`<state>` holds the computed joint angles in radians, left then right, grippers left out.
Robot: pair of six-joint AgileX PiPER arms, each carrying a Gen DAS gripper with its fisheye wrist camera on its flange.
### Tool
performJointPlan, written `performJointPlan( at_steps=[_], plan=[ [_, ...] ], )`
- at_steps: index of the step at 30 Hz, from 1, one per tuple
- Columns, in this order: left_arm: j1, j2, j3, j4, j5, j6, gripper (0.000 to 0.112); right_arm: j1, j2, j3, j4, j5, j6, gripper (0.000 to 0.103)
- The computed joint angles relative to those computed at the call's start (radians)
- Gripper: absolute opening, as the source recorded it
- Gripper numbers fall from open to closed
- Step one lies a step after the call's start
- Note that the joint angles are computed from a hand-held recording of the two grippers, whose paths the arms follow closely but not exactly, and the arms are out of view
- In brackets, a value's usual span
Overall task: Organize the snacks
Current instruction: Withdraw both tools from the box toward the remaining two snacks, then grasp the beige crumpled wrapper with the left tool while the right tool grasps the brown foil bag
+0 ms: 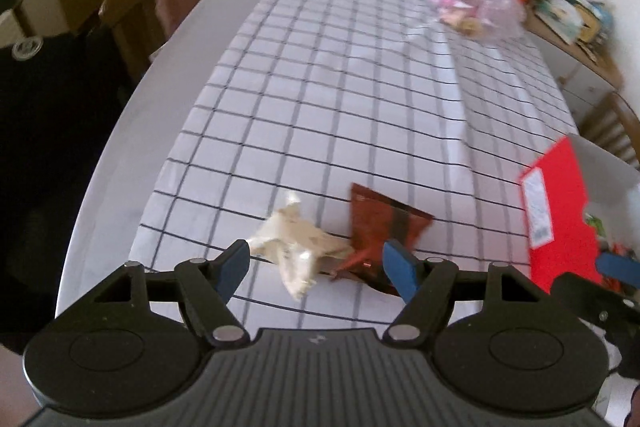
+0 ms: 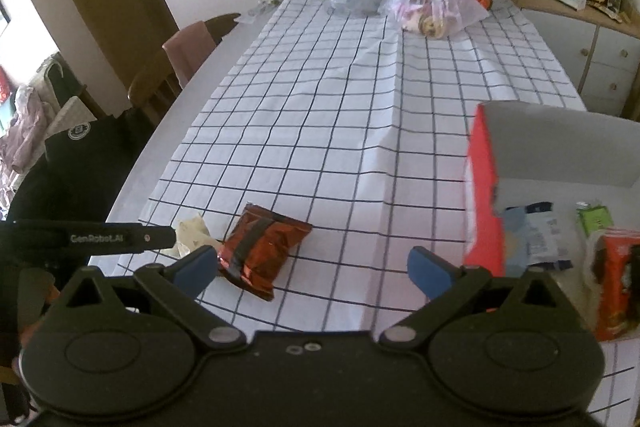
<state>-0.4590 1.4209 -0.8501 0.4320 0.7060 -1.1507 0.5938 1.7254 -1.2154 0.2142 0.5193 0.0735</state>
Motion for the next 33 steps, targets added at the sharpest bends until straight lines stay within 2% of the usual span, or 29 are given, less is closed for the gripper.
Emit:
performJointPlan(
  at_steps=[6,14,27,33],
  plan=[
    [0.127,0.051,0.02,-0.096,-0.083,0.091,0.073,0.052,0.125,-0.131,-0.086,0.04,0.137,0.102],
    [0.222,0.168,-0.009,-0.179,-0.153,0.166,0.073,0.096,0.28,-0.276,-0.153,0.092,0.233,0.1],
    [0.273,0.286,-0.055,-0.256,-0.18,0.266,0.073,0.144,0.448,-0.442,-0.208,0.165,0.287,0.097],
    [0.277,0.307,-0.072,-0.282,-0.172,0.284,0.073,0.163,0.484,-0.479,-0.245,0.167,0.337,0.089]
  ],
)
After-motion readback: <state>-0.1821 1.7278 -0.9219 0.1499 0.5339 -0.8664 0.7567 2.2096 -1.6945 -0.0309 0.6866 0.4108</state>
